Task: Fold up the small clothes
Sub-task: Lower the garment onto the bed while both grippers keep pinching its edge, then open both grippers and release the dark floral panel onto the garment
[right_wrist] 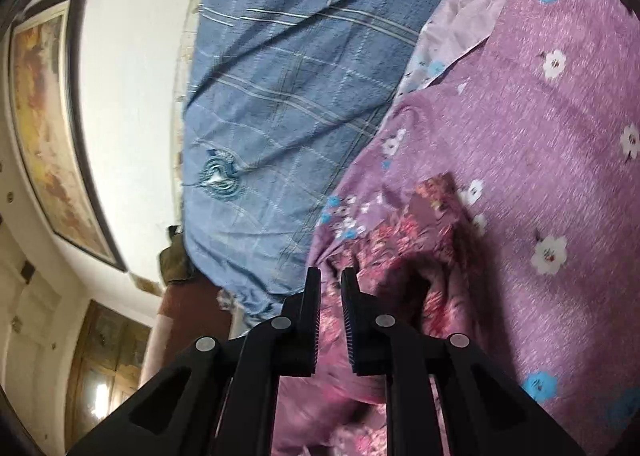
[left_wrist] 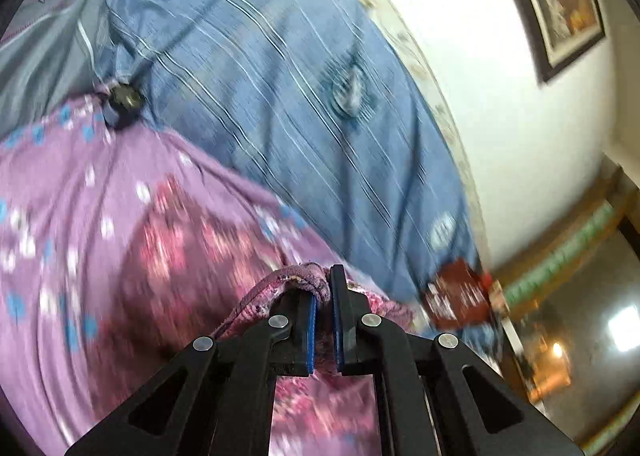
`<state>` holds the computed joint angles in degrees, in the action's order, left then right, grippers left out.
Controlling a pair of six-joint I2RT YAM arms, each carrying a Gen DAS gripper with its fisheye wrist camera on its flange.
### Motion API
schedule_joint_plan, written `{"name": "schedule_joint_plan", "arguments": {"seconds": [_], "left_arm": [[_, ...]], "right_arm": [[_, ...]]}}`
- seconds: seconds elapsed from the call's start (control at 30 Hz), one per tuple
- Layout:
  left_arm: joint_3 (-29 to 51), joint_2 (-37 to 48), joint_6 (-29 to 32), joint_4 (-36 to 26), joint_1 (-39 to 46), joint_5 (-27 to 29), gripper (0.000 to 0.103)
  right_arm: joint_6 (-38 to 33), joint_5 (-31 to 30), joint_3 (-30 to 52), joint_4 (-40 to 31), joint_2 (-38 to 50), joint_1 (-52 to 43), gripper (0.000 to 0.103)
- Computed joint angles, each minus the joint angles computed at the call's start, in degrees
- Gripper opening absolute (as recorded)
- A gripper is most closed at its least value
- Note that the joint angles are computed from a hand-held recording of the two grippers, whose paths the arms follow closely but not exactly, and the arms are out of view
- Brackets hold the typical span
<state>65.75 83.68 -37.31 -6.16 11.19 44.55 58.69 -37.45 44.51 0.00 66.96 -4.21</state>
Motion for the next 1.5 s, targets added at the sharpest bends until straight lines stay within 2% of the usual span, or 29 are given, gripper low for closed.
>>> {"name": "schedule_joint_plan", "arguments": {"seconds": [0.1, 0.13, 0.23, 0.37, 0.5, 0.57, 0.63, 0.77, 0.8, 0.83, 0.87, 0.9, 0.97, 1.07, 1.13, 1.17, 1.2, 1.23, 1.27, 1.3, 1.37, 1.5], "left_arm": [[-1.1, 5.88, -5.43, 10.3, -2.89, -4.62, 0.005], [-0.53, 8.55, -6.86, 12.89, -3.81, -6.06, 0.005], [3.85, 14.84, -7.47, 13.77, -5.37, -9.27, 0.005], [15.51, 22.25, -4.89, 6.31, -5.64, -11.92, 0.005], [28.58, 30.9, 0.52, -3.16, -6.95, -16.61, 0.005], [34.4, 35.5, 1.91, -8.38, -7.67, -18.76, 0.005], [38.78, 39.27, 1.66, -11.92, -8.04, -18.78, 0.006], [42.61, 41.96, 3.04, -14.77, -8.83, -20.19, 0.006], [42.92, 42.07, 3.19, -14.57, -8.91, -20.2, 0.006], [42.98, 42.0, 3.46, -14.33, -8.96, -20.2, 0.006], [42.79, 41.67, 3.51, -13.83, -9.01, -20.27, 0.006], [42.55, 41.27, 3.26, -13.29, -9.0, -20.26, 0.006], [41.23, 40.13, 2.73, -11.35, -8.95, -20.07, 0.006], [38.95, 38.1, 2.78, -8.85, -9.15, -22.1, 0.006], [36.93, 37.04, 2.87, -6.64, -9.22, -24.19, 0.008], [37.3, 37.32, 3.43, -7.49, -9.36, -25.94, 0.01], [37.47, 37.65, 3.95, -8.59, -9.38, -26.69, 0.02], [38.63, 38.46, 3.82, -10.23, -9.39, -27.08, 0.036], [39.1, 38.91, 3.14, -11.12, -9.29, -27.39, 0.044], [38.33, 38.6, 2.04, -10.6, -9.16, -28.04, 0.052], [35.56, 36.7, 1.25, -8.56, -8.98, -28.93, 0.052], [29.98, 30.72, 2.74, -5.44, -9.02, -31.43, 0.057]], "right_arm": [[-6.64, 6.39, 6.06, -10.11, 2.21, 1.31, 0.066], [-8.14, 8.63, 6.73, -11.4, 2.26, 1.93, 0.069], [-12.96, 11.38, 10.19, -14.4, 4.28, 4.4, 0.069], [-18.55, 16.37, 14.22, -15.68, 7.11, 10.02, 0.069], [-33.57, 32.2, 23.14, -24.5, 12.52, 18.31, 0.069], [-40.82, 36.6, 26.8, -28.05, 16.57, 20.78, 0.069], [-43.32, 37.69, 28.36, -29.02, 19.52, 21.29, 0.069], [-42.35, 38.67, 31.43, -29.3, 25.45, 21.07, 0.066], [-41.98, 39.18, 32.58, -30.08, 26.8, 21.17, 0.052], [-41.95, 39.49, 33.86, -30.98, 28.24, 21.47, 0.021], [-42.27, 40.22, 34.47, -31.42, 28.84, 21.81, 0.007], [-42.37, 43.95, 34.82, -31.59, 28.88, 23.06, 0.007], [-42.05, 48.68, 31.68, -26.81, 25.45, 24.25, 0.007], [-37.19, 49.92, 25.28, -18.68, 16.89, 22.98, 0.007], [-33.53, 50.38, 21.56, -14.86, 13.49, 20.95, 0.008], [-31.99, 51.78, 20.65, -14.04, 13.43, 20.23, 0.01], [-30.54, 53.39, 20.27, -14.13, 13.91, 19.68, 0.019], [-29.02, 54.51, 21.37, -17.04, 15.97, 18.59, 0.04], [-28.1, 53.3, 22.79, -20.01, 17.77, 17.57, 0.052], [-26.38, 49.74, 23.88, -22.89, 19.34, 15.9, 0.058], [-24.43, 45.98, 21.67, -20.72, 17.98, 14.4, 0.058], [-30.03, 50.45, 19.83, -17.2, 14.27, 17.64, 0.055]]}}
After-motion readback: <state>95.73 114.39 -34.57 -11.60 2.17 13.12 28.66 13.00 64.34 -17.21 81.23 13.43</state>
